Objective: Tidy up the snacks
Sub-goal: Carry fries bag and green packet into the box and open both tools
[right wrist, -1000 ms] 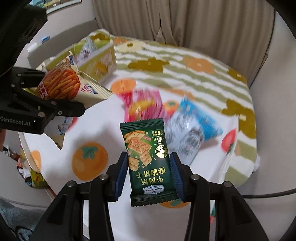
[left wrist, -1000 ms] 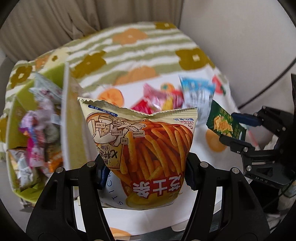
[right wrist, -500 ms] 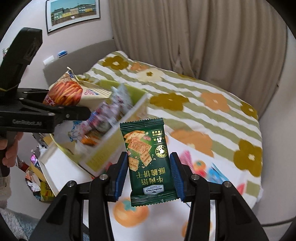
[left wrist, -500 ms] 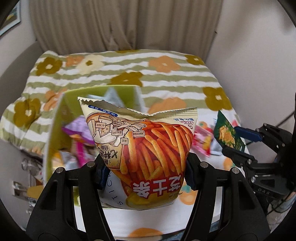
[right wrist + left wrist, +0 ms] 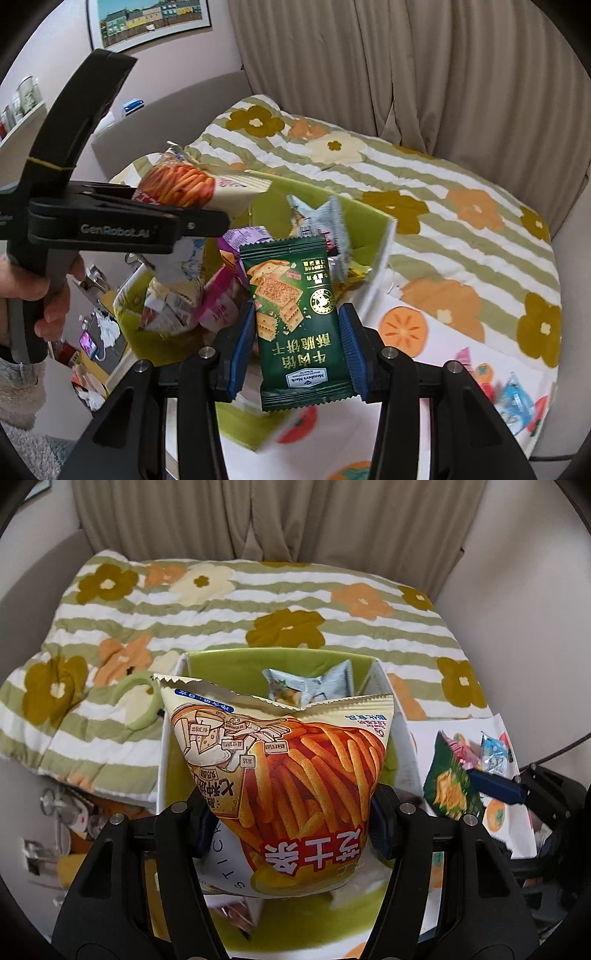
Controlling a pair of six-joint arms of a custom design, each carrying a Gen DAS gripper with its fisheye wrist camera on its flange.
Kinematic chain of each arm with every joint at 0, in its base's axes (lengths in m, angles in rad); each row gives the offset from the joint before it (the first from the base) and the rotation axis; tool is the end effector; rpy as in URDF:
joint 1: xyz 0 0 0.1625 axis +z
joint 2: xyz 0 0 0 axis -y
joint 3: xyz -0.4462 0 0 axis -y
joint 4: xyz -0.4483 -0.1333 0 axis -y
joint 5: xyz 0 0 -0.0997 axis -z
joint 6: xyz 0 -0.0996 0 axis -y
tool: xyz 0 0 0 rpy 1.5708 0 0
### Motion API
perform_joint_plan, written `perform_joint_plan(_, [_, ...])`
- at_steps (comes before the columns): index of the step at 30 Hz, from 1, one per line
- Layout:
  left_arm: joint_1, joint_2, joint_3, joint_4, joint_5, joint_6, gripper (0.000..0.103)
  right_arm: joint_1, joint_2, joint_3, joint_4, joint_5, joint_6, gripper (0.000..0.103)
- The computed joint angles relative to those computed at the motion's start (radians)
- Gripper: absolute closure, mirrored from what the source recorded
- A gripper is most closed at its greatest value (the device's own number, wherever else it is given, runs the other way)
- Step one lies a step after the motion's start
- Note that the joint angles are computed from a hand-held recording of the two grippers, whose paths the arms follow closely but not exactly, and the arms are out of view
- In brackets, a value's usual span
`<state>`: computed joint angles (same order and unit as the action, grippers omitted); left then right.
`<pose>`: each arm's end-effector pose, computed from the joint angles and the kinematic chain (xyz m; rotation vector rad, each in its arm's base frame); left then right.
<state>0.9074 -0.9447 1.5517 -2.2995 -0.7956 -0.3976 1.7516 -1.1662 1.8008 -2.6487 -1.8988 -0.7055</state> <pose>-0.2941 -0.7059 0.2098 0.2650 2.4432 -0.6366 0.2195 -0.6381 0.2645 1.0573 -2.4602 0.4676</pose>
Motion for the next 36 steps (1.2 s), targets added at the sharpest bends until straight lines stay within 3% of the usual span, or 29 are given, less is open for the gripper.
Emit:
perform_joint_plan(1, [0.011, 0.004, -0.008, -0.002, -0.012, 0.021, 0.037, 0.005, 0.014, -0.002, -0.006, -0.01, 0.019, 0.061])
perform_joint_plan(2, [0.015, 0.006, -0.01, -0.006, -0.014, 0.031, 0.024, 0.006, 0.02, -0.005, -0.005, -0.016, 0.029, 0.061])
perform_joint_plan(3, [0.018, 0.008, -0.011, -0.016, -0.007, 0.046, 0.003, 0.01, 0.029, -0.008, -0.005, -0.025, 0.042, 0.061])
perform_joint_plan(4, [0.019, 0.011, -0.008, -0.032, 0.01, 0.063, 0.001, 0.013, 0.036, -0.009, -0.008, -0.035, 0.052, 0.061])
perform_joint_plan(8, [0.035, -0.006, 0.003, -0.033, -0.009, 0.065, 0.0, 0.016, 0.046, -0.005, -0.013, -0.069, 0.078, 0.061])
perform_joint_plan(14, [0.026, -0.077, 0.102, -0.084, 0.015, -0.041, 0.0, 0.024, 0.045, 0.016, -0.018, -0.071, 0.095, 0.061])
perform_joint_plan(23, [-0.01, -0.142, 0.188, -0.068, 0.101, -0.141, 0.0, 0.032, 0.058, 0.029, 0.011, -0.063, 0.089, 0.059])
perform_joint_plan(24, [-0.012, -0.148, 0.196, -0.07, 0.101, -0.152, 0.0, 0.034, 0.061, 0.032, 0.011, -0.064, 0.083, 0.05])
perform_joint_plan(25, [-0.015, -0.156, 0.208, -0.074, 0.101, -0.162, 0.0, 0.034, 0.061, 0.04, -0.006, -0.062, 0.068, 0.028])
perform_joint_plan(27, [-0.022, -0.169, 0.229, -0.065, 0.11, -0.187, 0.001, 0.031, 0.05, 0.061, -0.033, -0.036, 0.043, 0.0])
perform_joint_plan(30, [-0.03, -0.187, 0.254, -0.046, 0.112, -0.217, 0.001, 0.021, 0.025, 0.098, -0.074, 0.011, 0.018, 0.0])
perform_joint_plan(36, [-0.062, -0.224, 0.307, -0.046, 0.118, -0.265, 0.001, 0.029, -0.008, 0.139, -0.101, -0.016, -0.004, 0.0])
